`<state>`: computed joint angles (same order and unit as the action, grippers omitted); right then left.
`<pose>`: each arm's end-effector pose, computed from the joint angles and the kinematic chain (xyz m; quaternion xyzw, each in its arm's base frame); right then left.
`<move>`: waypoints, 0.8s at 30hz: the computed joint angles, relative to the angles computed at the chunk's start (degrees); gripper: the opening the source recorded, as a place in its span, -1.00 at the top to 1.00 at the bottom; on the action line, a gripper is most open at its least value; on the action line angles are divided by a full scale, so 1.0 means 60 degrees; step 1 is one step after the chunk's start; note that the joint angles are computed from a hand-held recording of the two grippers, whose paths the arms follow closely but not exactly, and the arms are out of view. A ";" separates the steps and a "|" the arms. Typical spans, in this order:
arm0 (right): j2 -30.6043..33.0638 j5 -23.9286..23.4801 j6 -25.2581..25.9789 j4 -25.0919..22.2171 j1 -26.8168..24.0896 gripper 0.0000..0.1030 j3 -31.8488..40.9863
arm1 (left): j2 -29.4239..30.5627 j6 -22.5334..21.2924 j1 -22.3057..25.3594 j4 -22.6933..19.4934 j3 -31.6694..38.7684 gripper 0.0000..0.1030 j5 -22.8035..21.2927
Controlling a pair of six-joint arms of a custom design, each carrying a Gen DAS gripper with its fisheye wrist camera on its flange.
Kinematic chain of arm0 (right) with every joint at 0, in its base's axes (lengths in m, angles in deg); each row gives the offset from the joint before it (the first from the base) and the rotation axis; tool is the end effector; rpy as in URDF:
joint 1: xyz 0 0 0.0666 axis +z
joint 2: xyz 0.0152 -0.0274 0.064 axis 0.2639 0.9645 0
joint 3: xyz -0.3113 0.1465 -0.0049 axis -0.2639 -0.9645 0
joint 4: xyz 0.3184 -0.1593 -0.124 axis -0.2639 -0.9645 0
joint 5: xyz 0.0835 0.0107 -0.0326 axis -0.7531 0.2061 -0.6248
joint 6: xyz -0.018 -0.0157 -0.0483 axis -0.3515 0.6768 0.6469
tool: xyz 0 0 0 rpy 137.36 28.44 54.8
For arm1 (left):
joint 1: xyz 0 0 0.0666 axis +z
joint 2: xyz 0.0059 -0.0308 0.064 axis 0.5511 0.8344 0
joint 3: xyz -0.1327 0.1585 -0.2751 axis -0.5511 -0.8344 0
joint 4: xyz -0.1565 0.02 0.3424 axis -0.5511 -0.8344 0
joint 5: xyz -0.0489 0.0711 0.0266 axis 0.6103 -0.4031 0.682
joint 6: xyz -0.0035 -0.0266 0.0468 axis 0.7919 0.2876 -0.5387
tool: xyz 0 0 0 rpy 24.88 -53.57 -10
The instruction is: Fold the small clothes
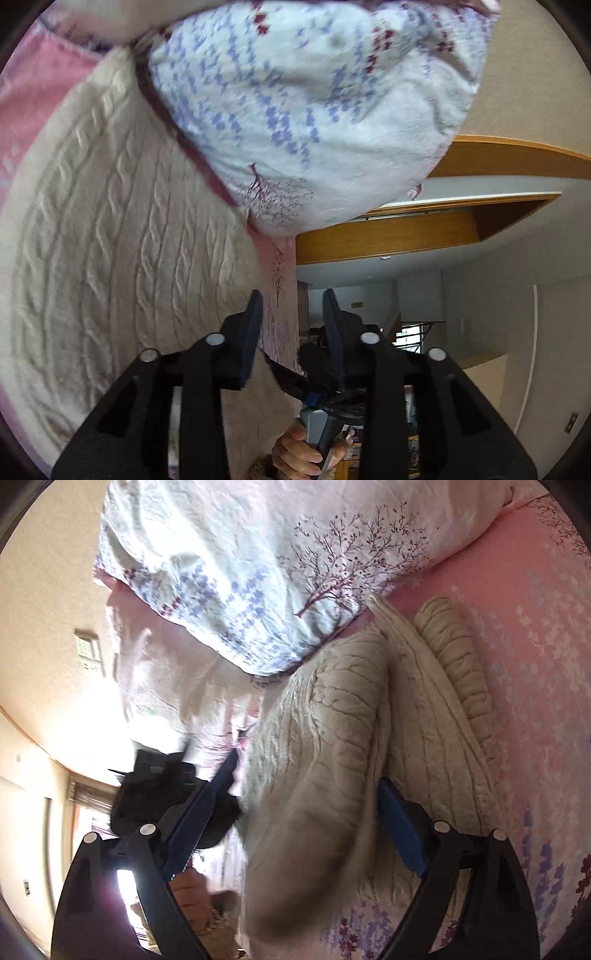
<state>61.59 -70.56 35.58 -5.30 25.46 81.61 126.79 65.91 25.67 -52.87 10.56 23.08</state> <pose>0.3006 0.0748 0.3681 0.1624 0.8446 0.4575 0.2259 0.3537 -0.0816 0.3773 -0.0214 0.7881 -0.6044 0.1148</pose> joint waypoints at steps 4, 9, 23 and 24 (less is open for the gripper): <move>0.0408 0.0515 0.0326 -0.0574 0.0251 -0.71 0.0473 | -0.0341 -0.3242 0.0965 -0.2833 0.0989 -0.06 -0.1194; 0.0954 0.1229 0.0461 -0.0871 0.0407 -0.20 0.0906 | -0.0237 -0.5448 0.1730 -0.4800 0.1379 -0.14 -0.2962; 0.0532 0.7051 0.3554 -0.1734 0.2122 0.70 0.2148 | -0.0028 -0.6842 0.1903 -0.5337 0.0957 -0.33 -0.2937; 0.0574 0.6972 0.3483 -0.1925 0.1888 0.70 0.2053 | -0.0079 -0.6764 0.1738 -0.5262 0.0912 -0.34 -0.3043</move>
